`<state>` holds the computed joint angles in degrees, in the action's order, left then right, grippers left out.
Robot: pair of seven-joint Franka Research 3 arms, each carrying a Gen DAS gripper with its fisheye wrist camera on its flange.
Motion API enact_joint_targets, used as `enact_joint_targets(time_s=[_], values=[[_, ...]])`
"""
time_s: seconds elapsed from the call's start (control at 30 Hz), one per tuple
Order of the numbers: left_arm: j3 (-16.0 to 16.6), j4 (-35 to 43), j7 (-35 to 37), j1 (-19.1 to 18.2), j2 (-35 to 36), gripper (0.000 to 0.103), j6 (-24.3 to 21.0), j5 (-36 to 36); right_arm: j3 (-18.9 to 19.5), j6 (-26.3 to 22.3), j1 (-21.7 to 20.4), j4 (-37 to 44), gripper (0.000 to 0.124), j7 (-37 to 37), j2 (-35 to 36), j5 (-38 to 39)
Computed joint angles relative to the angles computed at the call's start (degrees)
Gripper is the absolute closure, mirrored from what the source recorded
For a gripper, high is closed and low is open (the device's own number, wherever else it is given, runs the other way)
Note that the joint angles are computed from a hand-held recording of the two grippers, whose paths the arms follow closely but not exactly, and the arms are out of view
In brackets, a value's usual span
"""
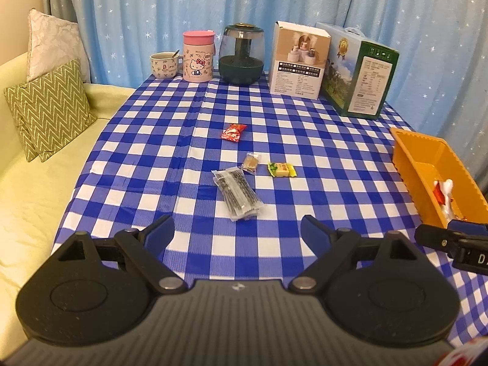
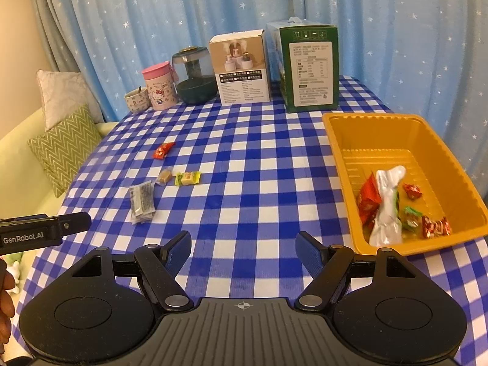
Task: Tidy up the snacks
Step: 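Withdraw both tools from the tray toward the remaining candies, then grasp the clear seaweed snack pack with the left tool while the right tool grasps the yellow candy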
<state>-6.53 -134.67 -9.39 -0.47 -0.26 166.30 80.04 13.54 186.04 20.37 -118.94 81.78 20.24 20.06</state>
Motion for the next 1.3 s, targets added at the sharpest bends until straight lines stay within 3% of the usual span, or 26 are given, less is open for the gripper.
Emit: enact_joint_targets(time_s=[0.57, 0.9, 1.07, 1.13, 1.3], values=[[4.3, 16.2, -9.0, -1.3, 18.6, 0.022, 1.5, 11.0, -4.5, -3.6, 3.7, 18.1, 0.049, -1.5, 15.6, -2.9], [6.6, 22.4, -6.8, -3.5, 25.6, 0.038, 1.0, 11.6, -5.4, -5.9, 4.5, 27.6, 0.049, -2.0, 23.1, -3.6], [6.9, 23.4, -7.0, -3.8, 26.7, 0.051, 1.4, 13.4, -5.9, -6.5, 5.2, 31.3, 0.049, -1.8, 25.8, -3.6], [6.8, 23.4, -5.5, -3.5, 26.9, 0.063, 1.8, 11.9, -6.0, -7.0, 5.4, 32.8, 0.049, -1.7, 26.9, -3.7], [7.5, 23.5, -5.5, -3.2, 26.9, 0.068, 3.2, 12.4, -6.0, -8.2, 5.9, 36.4, 0.049, -1.9, 29.3, -4.2]])
